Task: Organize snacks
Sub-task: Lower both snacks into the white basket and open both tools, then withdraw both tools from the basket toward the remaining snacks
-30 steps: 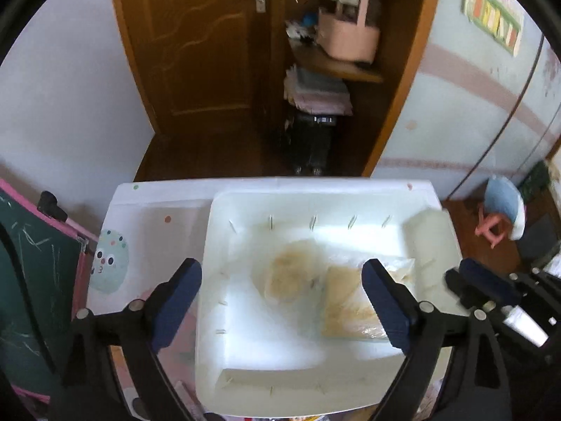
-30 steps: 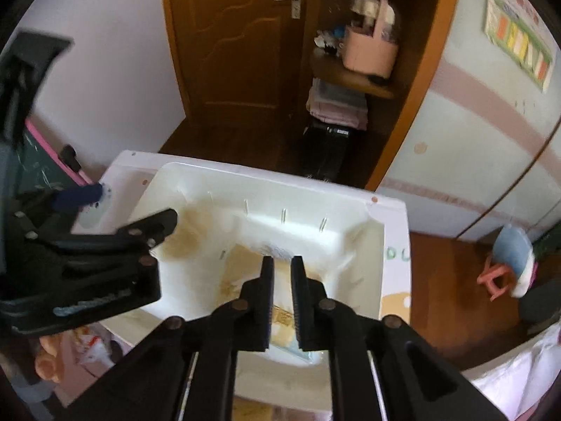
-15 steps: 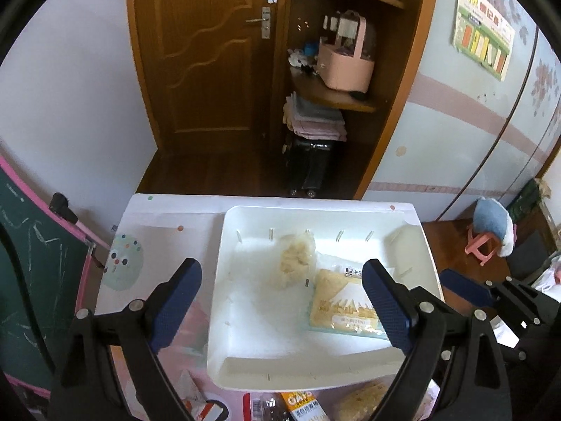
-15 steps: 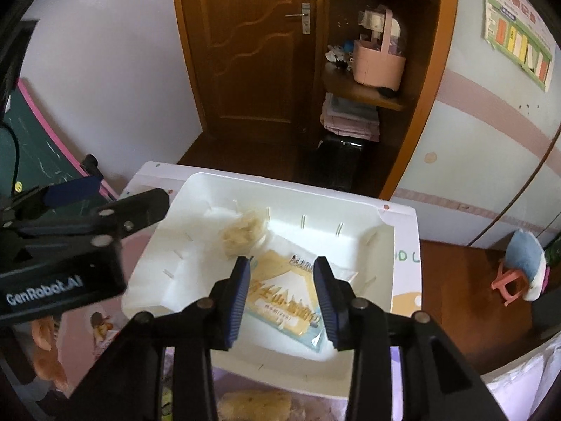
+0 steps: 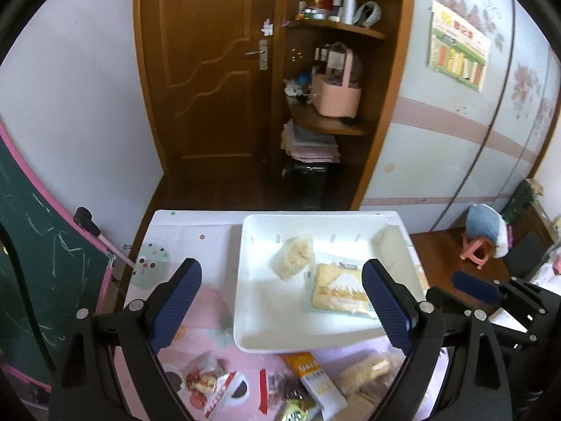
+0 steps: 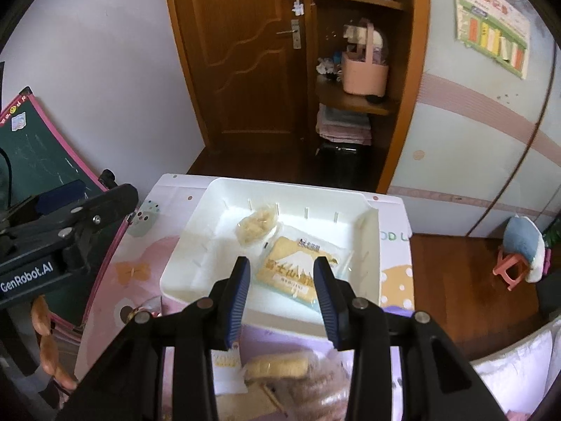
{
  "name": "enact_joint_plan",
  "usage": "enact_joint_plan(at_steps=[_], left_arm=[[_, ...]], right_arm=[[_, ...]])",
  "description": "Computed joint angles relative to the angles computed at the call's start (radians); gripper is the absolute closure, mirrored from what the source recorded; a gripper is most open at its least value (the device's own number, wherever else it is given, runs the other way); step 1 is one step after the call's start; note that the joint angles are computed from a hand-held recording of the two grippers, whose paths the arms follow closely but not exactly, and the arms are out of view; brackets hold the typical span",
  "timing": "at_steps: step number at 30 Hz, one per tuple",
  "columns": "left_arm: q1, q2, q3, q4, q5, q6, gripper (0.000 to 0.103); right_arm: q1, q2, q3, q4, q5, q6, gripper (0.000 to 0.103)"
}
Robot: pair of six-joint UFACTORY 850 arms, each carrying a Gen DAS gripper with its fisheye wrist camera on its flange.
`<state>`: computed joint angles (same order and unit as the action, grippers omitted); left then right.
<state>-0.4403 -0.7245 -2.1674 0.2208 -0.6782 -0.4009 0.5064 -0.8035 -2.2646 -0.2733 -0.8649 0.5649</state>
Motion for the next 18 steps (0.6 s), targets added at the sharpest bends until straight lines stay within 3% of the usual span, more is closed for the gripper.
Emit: enact_joint_plan(at_steps=[10, 18], left_arm=[[-0.005, 0.281, 0.328, 0.117, 0.052, -0.092, 0.011], [0.012, 0.461, 0.548, 0.044, 0.098, -0.033, 0.011]], right_arm=[[0.103, 0.239, 0.295, -0.171, 0.025, 0.318, 0.061], [0.203, 0.347, 0.422, -0.291, 0.002, 0.472, 0.053]])
